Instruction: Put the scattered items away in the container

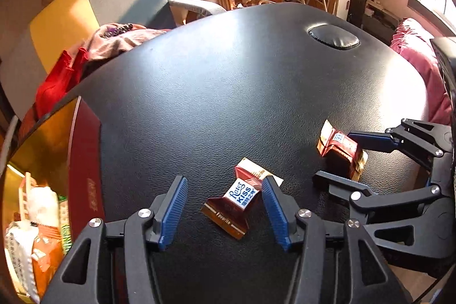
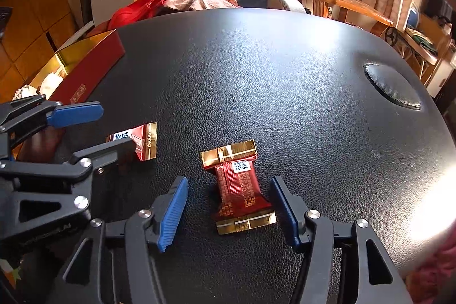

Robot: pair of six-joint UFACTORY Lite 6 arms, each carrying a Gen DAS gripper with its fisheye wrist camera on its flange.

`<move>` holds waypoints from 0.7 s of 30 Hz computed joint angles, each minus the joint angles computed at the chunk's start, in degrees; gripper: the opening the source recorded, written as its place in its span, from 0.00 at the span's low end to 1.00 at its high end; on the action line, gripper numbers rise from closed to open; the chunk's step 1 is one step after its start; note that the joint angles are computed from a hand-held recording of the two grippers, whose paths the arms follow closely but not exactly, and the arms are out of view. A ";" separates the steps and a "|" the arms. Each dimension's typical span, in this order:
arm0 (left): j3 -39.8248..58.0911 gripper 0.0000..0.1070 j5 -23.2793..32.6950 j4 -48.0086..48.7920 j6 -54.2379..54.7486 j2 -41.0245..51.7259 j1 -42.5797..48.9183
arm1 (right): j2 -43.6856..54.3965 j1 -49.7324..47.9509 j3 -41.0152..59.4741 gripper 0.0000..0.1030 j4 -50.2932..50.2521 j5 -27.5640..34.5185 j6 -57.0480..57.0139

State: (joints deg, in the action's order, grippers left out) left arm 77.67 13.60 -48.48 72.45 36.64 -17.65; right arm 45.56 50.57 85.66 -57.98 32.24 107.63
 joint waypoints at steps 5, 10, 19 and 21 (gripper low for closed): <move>0.80 0.27 0.08 -1.47 0.88 1.64 -0.36 | -0.05 0.05 -0.31 0.59 -0.85 0.29 0.72; -2.56 0.23 -0.98 -8.49 7.23 0.36 -0.30 | 0.05 0.32 -0.42 0.48 -1.68 1.84 1.90; -5.93 0.22 1.50 -14.53 11.66 -1.96 1.35 | -0.08 1.52 -0.50 0.31 -1.76 4.51 3.42; -6.08 0.22 2.94 -14.60 11.00 -2.19 2.15 | -0.61 1.73 -1.27 0.31 -2.34 4.39 5.07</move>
State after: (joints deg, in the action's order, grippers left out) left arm 71.58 16.54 -63.08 83.45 34.46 -15.50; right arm 44.95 52.30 84.40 -60.32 36.64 112.70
